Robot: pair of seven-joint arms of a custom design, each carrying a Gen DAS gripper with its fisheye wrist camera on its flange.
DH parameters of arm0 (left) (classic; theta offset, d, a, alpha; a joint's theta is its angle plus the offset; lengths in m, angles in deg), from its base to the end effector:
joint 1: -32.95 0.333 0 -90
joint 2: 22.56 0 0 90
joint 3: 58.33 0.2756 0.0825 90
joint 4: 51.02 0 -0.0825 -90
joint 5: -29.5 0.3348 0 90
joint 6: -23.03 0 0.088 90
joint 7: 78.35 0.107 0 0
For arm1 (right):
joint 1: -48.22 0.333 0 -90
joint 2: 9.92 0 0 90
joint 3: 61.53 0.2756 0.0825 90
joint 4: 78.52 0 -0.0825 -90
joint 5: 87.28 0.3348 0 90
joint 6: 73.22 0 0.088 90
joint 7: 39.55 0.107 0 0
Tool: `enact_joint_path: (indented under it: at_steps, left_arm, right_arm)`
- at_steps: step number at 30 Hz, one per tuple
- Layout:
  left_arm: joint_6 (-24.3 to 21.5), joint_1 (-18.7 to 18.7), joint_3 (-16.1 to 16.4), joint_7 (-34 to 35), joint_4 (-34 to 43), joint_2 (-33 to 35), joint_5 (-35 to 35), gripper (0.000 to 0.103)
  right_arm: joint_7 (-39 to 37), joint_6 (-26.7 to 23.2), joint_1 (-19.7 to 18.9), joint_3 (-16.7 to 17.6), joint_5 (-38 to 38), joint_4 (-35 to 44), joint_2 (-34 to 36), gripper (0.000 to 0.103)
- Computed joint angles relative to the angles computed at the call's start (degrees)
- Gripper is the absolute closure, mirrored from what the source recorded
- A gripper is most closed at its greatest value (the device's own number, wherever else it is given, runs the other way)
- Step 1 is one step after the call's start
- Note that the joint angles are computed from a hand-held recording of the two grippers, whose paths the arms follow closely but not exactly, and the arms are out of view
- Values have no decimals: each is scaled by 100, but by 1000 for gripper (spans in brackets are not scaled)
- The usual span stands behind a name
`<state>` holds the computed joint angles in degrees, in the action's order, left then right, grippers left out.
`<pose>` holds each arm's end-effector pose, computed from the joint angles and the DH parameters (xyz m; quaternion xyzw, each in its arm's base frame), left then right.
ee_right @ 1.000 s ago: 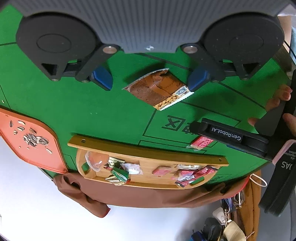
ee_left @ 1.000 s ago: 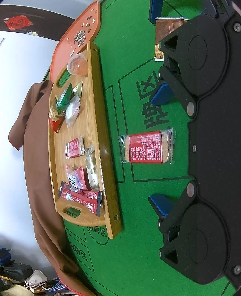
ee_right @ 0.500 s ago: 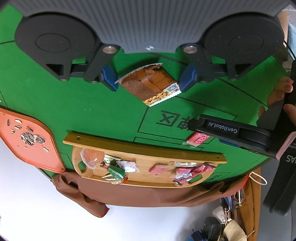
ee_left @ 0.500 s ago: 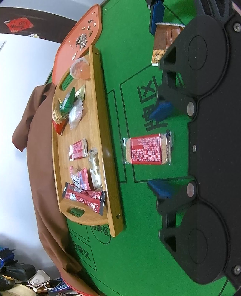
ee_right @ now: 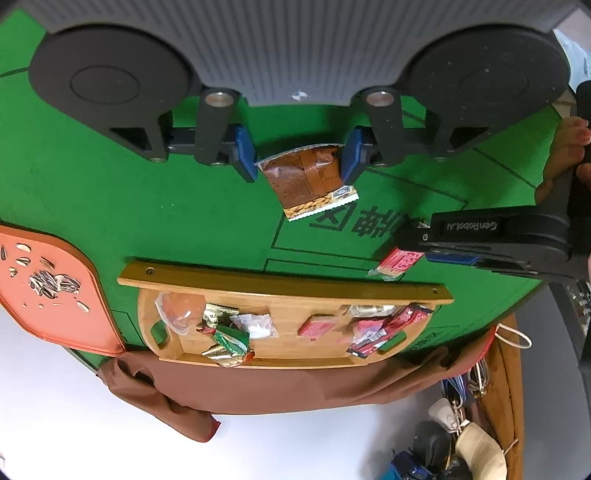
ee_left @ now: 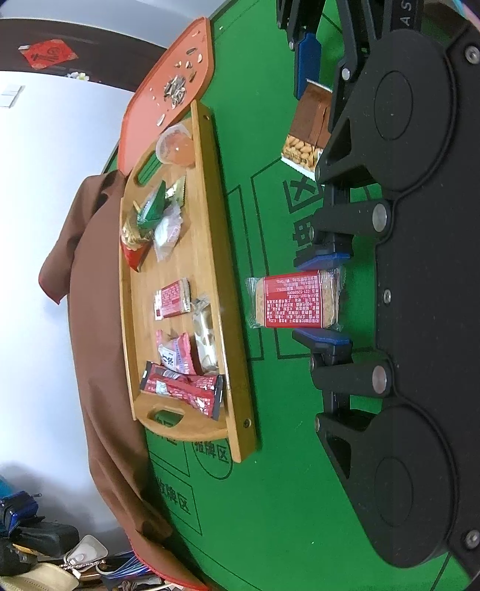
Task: Organize snacks
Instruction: 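Grasp the red biscuit packet with the left tool while the right tool grasps the brown chocolate bar, then carry the red biscuit packet and brown chocolate bar onto the bamboo tray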
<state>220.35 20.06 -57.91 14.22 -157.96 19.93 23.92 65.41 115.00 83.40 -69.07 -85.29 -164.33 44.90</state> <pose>0.6138 -0.1249 0.2275 -0.5924 0.6962 -0.3128 0.2581 0.5990 0.3383 0.2145 -0.7315 0.5463 -0.1938 0.3591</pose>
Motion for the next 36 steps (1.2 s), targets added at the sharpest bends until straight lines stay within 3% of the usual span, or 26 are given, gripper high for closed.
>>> enact_joint_path:
  at_steps: [6,9,12,17,20,23,28,33,36]
  left_arm:
    - [50,-5,2,26,-103,-62,-4,71]
    - [15,54,-51,23,-110,-65,26,71]
    - [-1,45,-28,10,-109,-56,19,71]
    - [34,40,-5,-1,-164,-69,4,71]
    - [76,97,-58,6,-217,-81,39,71]
    - [112,160,-120,8,-249,-81,75,71]
    - [154,208,-176,12,-298,-72,112,69]
    - [150,112,-89,23,-244,-16,51,59]
    - [147,110,-99,7,-176,34,30,58]
  right_arm:
    - [12,-67,132,-170,34,114,54,50]
    - [-7,-186,150,-173,-53,216,129,46]
    - [22,-221,398,-469,-121,241,181,35]
    - [-276,-548,104,-97,-452,384,126,26]
    - [-221,-657,184,-236,-540,528,189,24]
    - [-19,-819,229,-361,-556,788,321,24]
    - [182,-1053,111,-255,-682,1214,549,25]
    - [501,-970,259,-438,-807,1282,625,44]
    - [692,-975,339,-559,-843,1449,749,47]
